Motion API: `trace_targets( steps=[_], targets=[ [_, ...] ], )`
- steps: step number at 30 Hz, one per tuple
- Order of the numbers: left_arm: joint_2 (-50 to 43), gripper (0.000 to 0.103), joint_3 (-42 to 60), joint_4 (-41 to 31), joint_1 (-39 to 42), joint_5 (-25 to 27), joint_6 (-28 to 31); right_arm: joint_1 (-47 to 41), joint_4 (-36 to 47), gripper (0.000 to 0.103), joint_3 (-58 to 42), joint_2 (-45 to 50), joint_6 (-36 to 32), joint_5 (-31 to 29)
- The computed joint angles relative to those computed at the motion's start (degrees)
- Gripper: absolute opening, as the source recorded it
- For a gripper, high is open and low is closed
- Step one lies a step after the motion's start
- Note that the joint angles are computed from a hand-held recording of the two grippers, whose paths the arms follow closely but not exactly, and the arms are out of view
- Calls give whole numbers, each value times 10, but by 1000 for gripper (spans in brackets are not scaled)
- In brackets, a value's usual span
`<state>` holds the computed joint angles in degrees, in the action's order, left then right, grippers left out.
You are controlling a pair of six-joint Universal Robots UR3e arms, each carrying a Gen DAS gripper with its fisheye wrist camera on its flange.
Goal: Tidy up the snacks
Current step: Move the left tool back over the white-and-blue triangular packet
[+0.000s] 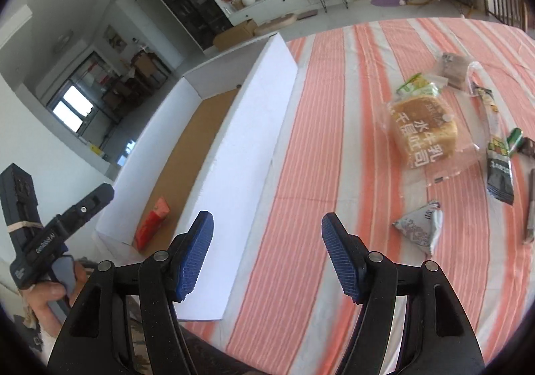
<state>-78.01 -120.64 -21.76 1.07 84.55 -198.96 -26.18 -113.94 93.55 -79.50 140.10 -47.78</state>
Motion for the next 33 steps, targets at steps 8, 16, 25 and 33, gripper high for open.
trace_targets(
  steps=[8, 16, 25, 33],
  targets=[
    [-317, 96, 295, -27, -243, -15, -25, -189, -270, 72, 178, -28, 70, -143],
    [-514, 96, 471, -90, -289, 85, -73, -182, -373, 76, 141, 18, 105, -238],
    [-574, 96, 510, -68, -295, 150, -60, -189, -300, 76, 90, 67, 86, -236],
    [-587, 97, 517, -52, -298, 162, -38, -182, -290, 80, 85, 72, 86, -246]
  ],
)
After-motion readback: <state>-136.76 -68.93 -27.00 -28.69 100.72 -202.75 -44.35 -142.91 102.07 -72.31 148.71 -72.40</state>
